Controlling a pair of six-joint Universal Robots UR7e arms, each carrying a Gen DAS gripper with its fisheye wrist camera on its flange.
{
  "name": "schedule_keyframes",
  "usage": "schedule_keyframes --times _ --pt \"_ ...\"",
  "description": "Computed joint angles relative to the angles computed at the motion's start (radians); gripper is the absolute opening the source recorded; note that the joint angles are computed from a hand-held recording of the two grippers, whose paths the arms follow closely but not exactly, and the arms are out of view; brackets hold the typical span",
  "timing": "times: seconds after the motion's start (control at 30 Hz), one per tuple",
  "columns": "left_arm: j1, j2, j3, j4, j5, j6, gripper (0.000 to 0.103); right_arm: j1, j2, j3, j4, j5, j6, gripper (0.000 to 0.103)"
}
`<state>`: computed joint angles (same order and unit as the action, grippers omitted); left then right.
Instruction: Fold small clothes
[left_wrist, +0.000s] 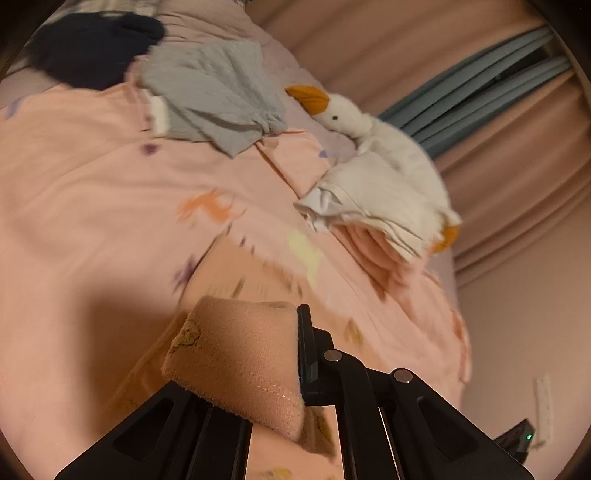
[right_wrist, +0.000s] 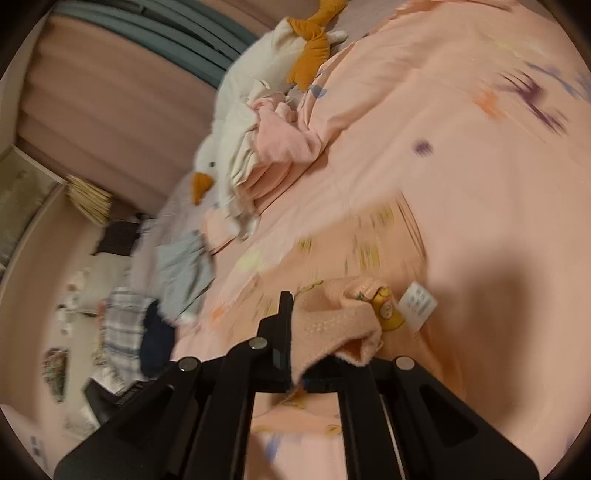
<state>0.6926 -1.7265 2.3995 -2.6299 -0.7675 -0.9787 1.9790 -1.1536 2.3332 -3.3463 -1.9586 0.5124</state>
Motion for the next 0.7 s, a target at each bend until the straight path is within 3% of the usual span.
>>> schedule_keyframes --times 0.07,0.1,0.17,0.2,0.27,0.3,0.33,0.4,0.43,0.53,0.57,0.63,0.7 --pt "0.116 0.168 -0.105 0.0 0.008 0.058 0.002 -0.049 0.068 -0.102 0.094 -0.015 -0.05 0.006" --pt "0.17 0.24 -0.165 0.062 0.003 0.066 0.002 -0.086 0.116 -0.158 0.14 -0.005 -0.078 0.009" --pt "0.26 0.315 -0.229 0.134 -0.051 0.082 0.002 -0.131 0.174 -0.235 0.253 -0.021 -0.084 0.012" --pt "0.287 0.314 -0.234 0.108 -0.092 0.098 0.002 -0.156 0.196 -0.266 0.311 -0.019 -0.07 0.013" --pt "0.3 0.258 -0.201 -0.009 -0.153 0.139 0.002 -0.202 0.198 -0.272 0.301 0.066 -0.086 0.014" --pt "0.304 0.222 -0.195 -0.017 -0.18 0.144 0.004 -0.216 0.179 -0.253 0.27 0.112 -0.112 0.026" --pt "0.298 0.18 -0.195 0.016 -0.19 0.129 0.007 -0.222 0.154 -0.237 0.259 0.146 -0.134 0.044" --pt "0.259 0.095 -0.185 0.095 -0.158 0.107 0.044 -0.209 0.08 -0.195 0.259 0.161 -0.148 0.066" --pt "0.211 0.038 -0.155 0.123 -0.115 0.138 0.049 -0.189 0.048 -0.17 0.237 0.14 -0.161 0.07" --pt "0.116 -0.049 -0.108 0.25 -0.07 0.162 0.049 -0.11 -0.01 -0.118 0.234 -0.001 -0.232 0.064" --pt "0.102 -0.066 -0.088 0.292 -0.118 0.146 0.049 -0.092 -0.017 -0.106 0.261 -0.038 -0.223 0.058" --pt "0.117 -0.027 -0.076 0.289 -0.243 0.184 0.045 -0.087 -0.012 -0.084 0.295 -0.03 -0.229 0.02" --pt "0.14 0.067 -0.097 0.297 -0.317 0.215 0.042 -0.094 0.029 -0.097 0.376 -0.001 -0.236 0.016"
